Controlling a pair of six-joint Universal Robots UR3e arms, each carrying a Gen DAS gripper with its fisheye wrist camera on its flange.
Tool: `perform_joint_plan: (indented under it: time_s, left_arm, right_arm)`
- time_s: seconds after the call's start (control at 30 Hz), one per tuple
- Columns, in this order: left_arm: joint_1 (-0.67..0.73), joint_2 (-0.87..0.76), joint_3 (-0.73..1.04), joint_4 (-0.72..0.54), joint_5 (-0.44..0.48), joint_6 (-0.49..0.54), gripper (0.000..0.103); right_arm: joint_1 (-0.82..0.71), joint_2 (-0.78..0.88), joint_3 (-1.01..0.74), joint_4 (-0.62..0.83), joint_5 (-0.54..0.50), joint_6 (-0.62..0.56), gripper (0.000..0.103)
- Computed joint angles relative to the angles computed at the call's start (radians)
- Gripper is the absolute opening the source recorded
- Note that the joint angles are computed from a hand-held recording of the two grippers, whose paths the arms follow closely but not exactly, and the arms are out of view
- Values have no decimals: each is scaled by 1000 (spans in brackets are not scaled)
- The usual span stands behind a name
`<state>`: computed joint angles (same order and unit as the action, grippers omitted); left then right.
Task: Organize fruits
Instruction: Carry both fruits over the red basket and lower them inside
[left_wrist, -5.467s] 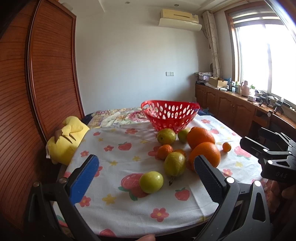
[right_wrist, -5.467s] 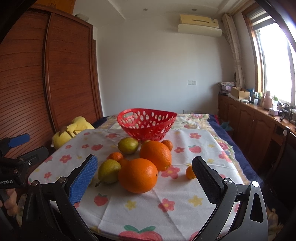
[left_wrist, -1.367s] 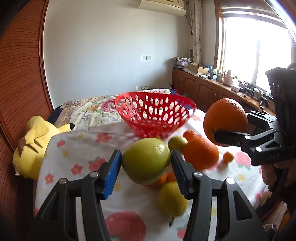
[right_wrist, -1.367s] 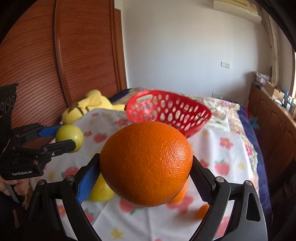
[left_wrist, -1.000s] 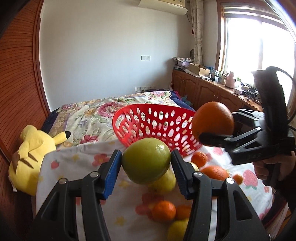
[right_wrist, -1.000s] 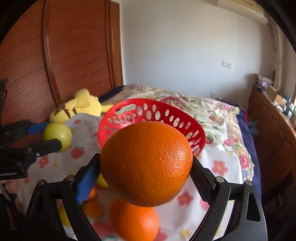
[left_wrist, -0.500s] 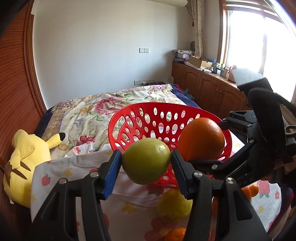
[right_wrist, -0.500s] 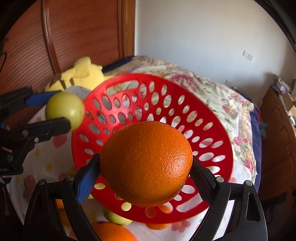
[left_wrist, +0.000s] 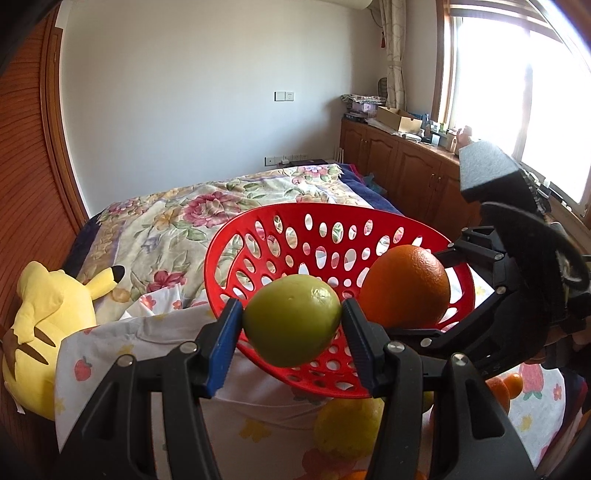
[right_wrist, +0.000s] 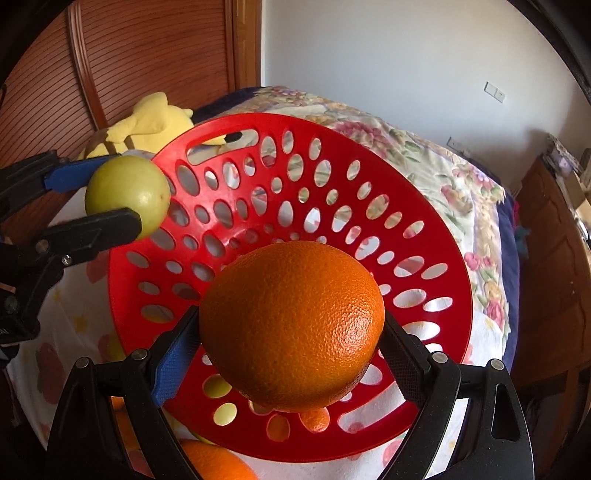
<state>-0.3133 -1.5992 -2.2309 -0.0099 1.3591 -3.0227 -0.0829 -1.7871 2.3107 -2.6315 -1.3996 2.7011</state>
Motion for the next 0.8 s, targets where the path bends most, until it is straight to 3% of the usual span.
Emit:
perform_joint_plan:
  time_s: [0.37, 0.8]
  left_arm:
    - [-10, -29, 21, 1, 5, -4, 54]
    - [-65, -85, 103, -52, 38, 3, 55]
  right_arm:
    - [1, 14, 0, -57, -15, 26, 94]
    - [-192, -308, 70, 62, 138, -8, 94]
